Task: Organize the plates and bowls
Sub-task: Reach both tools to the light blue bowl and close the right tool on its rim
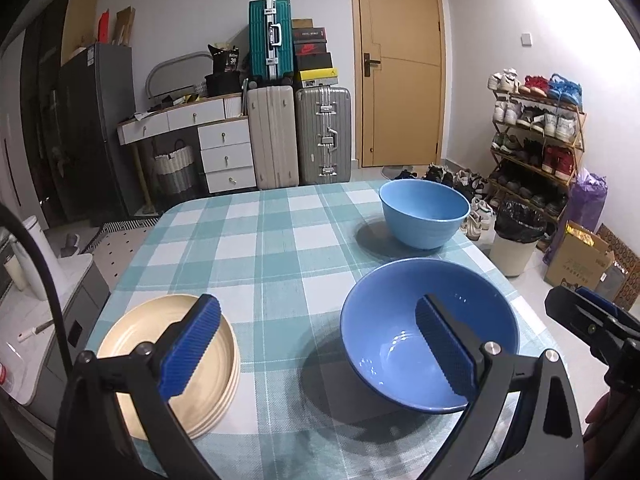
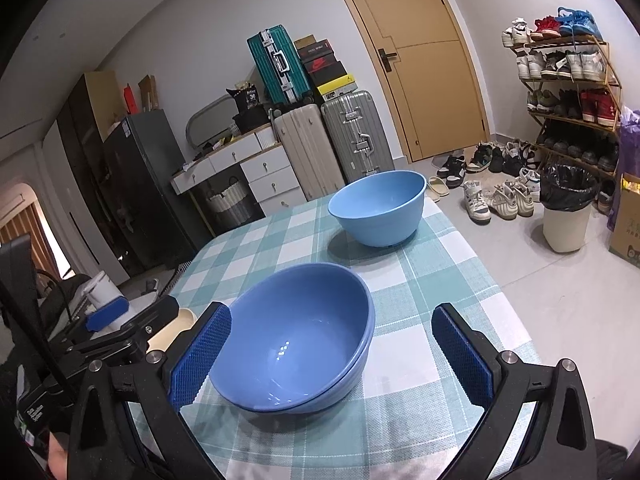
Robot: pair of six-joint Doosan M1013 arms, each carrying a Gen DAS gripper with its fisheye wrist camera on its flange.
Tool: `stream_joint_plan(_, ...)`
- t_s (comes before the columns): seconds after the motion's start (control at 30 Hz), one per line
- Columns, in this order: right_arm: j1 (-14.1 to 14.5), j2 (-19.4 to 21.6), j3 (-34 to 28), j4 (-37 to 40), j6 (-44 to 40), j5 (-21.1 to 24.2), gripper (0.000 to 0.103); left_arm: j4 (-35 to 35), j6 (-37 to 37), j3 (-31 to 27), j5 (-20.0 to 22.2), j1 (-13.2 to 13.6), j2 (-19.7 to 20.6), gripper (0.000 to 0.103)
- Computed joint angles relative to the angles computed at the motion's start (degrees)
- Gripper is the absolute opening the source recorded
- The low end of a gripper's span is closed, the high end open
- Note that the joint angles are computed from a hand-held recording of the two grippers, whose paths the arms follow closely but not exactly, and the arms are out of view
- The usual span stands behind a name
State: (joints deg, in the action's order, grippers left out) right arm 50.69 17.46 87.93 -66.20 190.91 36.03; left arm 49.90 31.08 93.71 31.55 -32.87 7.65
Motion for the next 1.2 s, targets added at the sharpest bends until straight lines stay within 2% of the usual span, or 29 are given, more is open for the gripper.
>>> stream_joint_plan(0.2, 0.1, -0.6, 1.2, -4.1, 4.6, -0.7, 0.102, -0.4, 0.4, -1.0, -0.2, -0.2, 0.3, 0.099)
stream_joint_plan(0.27, 0.4, -0.8, 1.4, -6.0, 6.6, 0.2, 0.102, -3.7, 3.5, -2.3, -0.6, 0.3, 0.5, 0.099)
stream_joint_plan(0.37, 0.2, -1.5, 2.3, -10.7, 11.3, -0.9, 0.102, -8.9, 9.2, -4.8, -0.6, 1.1, 1.0, 0.099)
stream_joint_plan(0.43, -0.5, -1.9, 2.3, -10.9, 12.2, -2.1, 0.102, -13.4, 15.2, -7.5, 0.4, 1.9, 2.1, 0.099)
stream_joint_plan(0.5, -2.0, -2.2, 1.3, -7.2, 8.2, -4.1, 0.102, -19.3, 21.7, -10.7, 2.5, 2.7, 3.5, 0.099)
stream_joint_plan(0.6, -4.2, -2.4, -0.8, -2.1, 2.8, -4.4, 0.102, -30.0, 32.4, -16.4, 6.0, 4.5, 6.5, 0.099)
stream_joint_plan(0.77, -9.5, -1.5, -5.8, 15.0, -16.8, -7.5, 0.102, -38.6, 39.5, -26.5, 14.7, 6.5, 12.6, 0.099)
stream_joint_plan(0.87, -12.3, 0.2, -9.5, 24.6, -27.9, -6.9, 0.102, -43.9, 41.4, -32.6, 19.9, 7.9, 16.5, 0.099)
stream_joint_plan(0.9, -13.3, 0.9, -10.7, 27.1, -30.1, -6.6, 0.102, -45.9, 41.4, -36.0, 23.3, 8.4, 18.7, 0.099)
stream_joint_plan(0.97, -15.0, 2.0, -12.4, 32.5, -34.6, -6.4, 0.102, -48.9, 41.4, -39.6, 26.7, 9.0, 21.4, 0.099)
stream_joint_plan(1.03, -17.0, 3.6, -14.7, 42.4, -42.5, -5.7, 0.102, -52.3, 40.8, -44.0, 30.8, 9.8, 24.6, 0.099)
stream_joint_plan(1.1, -19.0, 5.6, -17.4, 51.8, -50.6, -3.0, 0.102, -55.4, 40.7, -49.4, 36.4, 10.4, 28.5, 0.099)
stream_joint_plan(1.2, -21.1, 8.4, -21.0, 58.5, -56.5, 1.0, 0.102, -53.4, 39.8, -56.1, 41.8, 10.0, 33.1, 0.099)
